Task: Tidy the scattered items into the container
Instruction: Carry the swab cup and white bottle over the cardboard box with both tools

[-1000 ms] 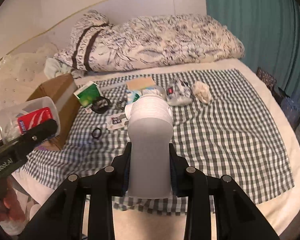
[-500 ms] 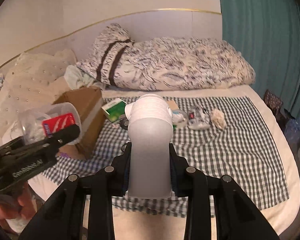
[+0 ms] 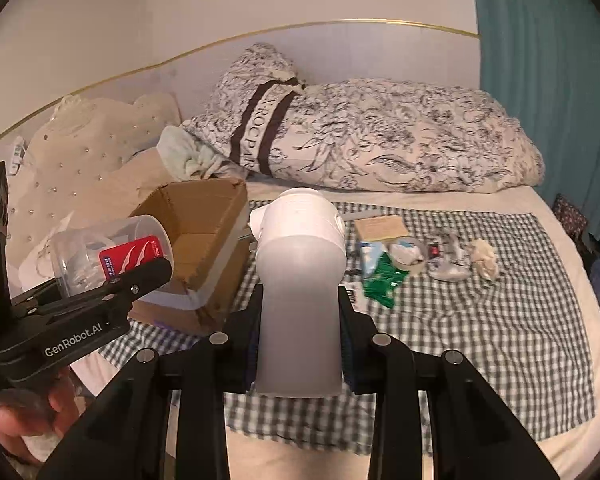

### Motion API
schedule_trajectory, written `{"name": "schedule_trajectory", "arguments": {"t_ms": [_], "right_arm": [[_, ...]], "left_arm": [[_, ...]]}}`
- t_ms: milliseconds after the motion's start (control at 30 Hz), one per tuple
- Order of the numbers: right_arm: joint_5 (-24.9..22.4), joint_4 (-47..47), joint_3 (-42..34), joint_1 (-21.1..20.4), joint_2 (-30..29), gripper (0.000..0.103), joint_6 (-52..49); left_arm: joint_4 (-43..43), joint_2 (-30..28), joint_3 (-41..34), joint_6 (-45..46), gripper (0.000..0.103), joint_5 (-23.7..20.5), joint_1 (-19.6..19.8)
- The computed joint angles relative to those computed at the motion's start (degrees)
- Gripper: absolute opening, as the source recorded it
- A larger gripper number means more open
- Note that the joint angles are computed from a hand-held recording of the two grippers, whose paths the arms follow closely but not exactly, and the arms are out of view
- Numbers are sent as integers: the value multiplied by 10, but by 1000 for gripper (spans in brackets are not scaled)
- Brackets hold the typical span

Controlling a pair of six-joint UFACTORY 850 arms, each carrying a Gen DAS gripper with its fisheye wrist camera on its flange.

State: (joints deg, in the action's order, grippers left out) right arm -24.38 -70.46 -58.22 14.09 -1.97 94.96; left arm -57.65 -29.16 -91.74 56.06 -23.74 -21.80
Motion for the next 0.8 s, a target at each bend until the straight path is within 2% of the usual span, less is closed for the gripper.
{"name": "schedule_trajectory", "arguments": {"t_ms": [400,633,800], "right_arm": [[53,105,-153,-5,-136,31,-154],[83,295,-253,-20,-227,31,-348],[84,439,-318,-34,-287,31,-483]], "left_arm": [[130,-98,-139,-151,62,-9,42],[195,-167,-231,-223,62,-33,55],[235,-216,-291,-263,62,-55,60]]}}
